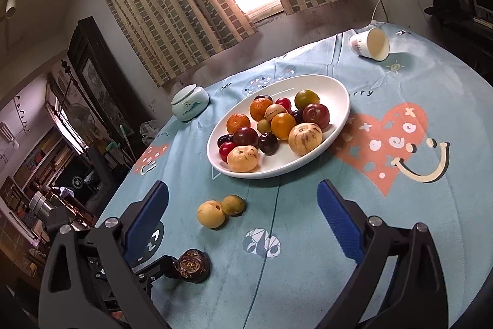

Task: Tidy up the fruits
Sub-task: 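Move both tools back to the dark fruits on the cloth, then grasp the dark plum with the left tool while the right grasps the brown patterned fruit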

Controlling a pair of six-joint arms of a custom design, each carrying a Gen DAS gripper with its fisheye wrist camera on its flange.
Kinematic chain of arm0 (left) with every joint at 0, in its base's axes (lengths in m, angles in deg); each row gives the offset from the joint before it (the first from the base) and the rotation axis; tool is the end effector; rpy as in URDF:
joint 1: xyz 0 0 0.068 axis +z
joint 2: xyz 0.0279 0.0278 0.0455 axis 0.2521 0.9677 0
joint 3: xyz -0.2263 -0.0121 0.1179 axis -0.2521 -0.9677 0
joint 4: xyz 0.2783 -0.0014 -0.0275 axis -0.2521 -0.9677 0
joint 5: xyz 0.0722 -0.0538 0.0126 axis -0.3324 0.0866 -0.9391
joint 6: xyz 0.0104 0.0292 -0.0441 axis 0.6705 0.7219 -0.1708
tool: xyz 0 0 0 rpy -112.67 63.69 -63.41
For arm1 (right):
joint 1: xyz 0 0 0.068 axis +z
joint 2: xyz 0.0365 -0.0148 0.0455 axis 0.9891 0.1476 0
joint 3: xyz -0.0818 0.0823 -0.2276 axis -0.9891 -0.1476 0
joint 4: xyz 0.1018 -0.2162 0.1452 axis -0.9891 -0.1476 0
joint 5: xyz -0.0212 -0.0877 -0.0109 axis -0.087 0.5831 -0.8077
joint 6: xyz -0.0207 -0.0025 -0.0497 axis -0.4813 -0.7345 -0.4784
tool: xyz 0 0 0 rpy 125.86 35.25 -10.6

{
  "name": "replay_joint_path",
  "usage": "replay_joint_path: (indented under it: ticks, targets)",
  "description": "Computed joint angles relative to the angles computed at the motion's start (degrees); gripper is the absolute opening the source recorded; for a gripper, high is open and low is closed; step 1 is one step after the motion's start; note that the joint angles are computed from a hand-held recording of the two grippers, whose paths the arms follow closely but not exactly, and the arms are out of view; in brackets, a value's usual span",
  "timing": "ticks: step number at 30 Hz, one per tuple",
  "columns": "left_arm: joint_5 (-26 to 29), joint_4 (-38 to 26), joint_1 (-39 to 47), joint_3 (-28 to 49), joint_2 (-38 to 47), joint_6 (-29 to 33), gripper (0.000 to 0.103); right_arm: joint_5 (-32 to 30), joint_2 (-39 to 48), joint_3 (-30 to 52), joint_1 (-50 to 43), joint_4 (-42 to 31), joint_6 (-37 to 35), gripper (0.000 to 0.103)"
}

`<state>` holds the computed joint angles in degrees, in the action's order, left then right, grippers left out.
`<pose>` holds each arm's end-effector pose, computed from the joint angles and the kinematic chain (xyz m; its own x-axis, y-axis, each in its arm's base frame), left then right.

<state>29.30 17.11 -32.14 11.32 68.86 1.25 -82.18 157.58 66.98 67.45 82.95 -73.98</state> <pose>0.1676 -0.1513 0.0241 -0.7468 -0.0260 -0.6645 -0.0489 0.9987 0.0159 0.2328 -0.0318 0.0610 -0.6590 0.1408 -0.7388 -0.3626 0.8012 0.4761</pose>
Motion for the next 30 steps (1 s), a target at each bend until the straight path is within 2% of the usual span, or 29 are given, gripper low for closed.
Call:
replay_joint_path:
  ticks: [5,9,12,15,17,19,21,27,29,30]
  targets:
    - [4.3,1.67,1.6,-2.1,-1.57,2.42,0.101,0.3,0.4,0.05,-0.03,0.66,0.24,0.098]
    - [3.44,1.41,-1.8,-3.3,-2.79,4.57,0.101,0.19,1.3,0.79,-0.15,0.13,0.54,0.098]
    - [2.63,-0.37,-4.25,-0.62,-0.66,6.71,0.098,0.33,0.9,0.58,0.34,-0.04,-0.12,0.098]
    - [5.7,0.79,-3.34,-0.05,0.33,8.48,0.081,0.54,0.36,0.14,0.63,0.17,-0.48,0.098]
    - [7.72,1.99,-2.21,-0.51,0.22,8.7,0.078,0.67,0.35,0.07,0.67,0.24,-0.46,0.098]
    - [9.39,3.72,-1.78,-0.81,0.55,9.15,0.066,0.68,0.26,-0.02,0.67,0.33,-0.35,0.098]
    - [10.33,4.6,-1.73,-0.73,0.75,9.74,0.059,0.6,0.27,-0.02,0.66,0.32,-0.44,0.098]
    - [15.4,6.46,0.39,1.16,3.22,11.91,0.056,1.43,-0.65,-0.52,2.07,-0.41,-2.15,0.098]
    - [16.15,7.81,0.79,0.36,2.88,11.88,0.046,1.81,-0.81,-0.69,2.41,-0.34,-2.77,0.098]
    - [16.57,8.65,1.31,-0.23,2.62,11.59,0.036,1.89,-0.78,-0.72,2.52,-0.21,-2.91,0.098]
